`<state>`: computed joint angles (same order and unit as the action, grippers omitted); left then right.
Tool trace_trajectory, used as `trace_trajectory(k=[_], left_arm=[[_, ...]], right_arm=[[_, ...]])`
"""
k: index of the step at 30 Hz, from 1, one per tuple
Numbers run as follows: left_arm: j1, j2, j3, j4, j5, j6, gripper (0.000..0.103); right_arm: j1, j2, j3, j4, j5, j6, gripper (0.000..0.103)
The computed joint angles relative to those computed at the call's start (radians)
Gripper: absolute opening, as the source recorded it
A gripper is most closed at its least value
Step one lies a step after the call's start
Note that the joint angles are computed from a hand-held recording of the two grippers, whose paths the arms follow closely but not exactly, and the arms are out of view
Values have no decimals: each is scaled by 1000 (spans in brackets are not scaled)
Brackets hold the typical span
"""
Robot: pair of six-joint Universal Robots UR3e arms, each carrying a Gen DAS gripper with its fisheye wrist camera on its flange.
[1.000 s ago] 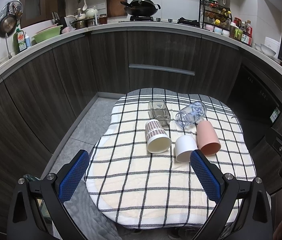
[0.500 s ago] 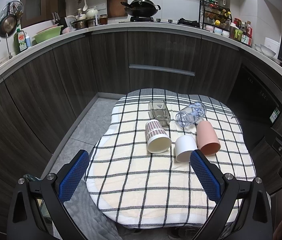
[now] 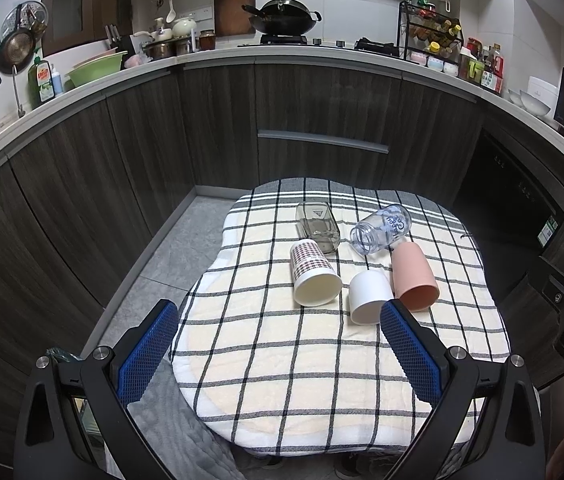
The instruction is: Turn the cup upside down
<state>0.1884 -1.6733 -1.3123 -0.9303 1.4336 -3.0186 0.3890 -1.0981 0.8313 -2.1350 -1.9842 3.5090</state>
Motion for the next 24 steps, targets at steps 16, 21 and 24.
trace_trajectory(k=[16,21,24], left_arm=[[-9,-26,1,9,12,-12,103],[-16,-50,4,27,19,-12,103],[-24,-75,15,38,25,-17,103]], right_arm=[[-10,30,-37,49,22,15,86],[-17,42,-47,58,27,19,86],[-27,55,-59,62,36,13,86]])
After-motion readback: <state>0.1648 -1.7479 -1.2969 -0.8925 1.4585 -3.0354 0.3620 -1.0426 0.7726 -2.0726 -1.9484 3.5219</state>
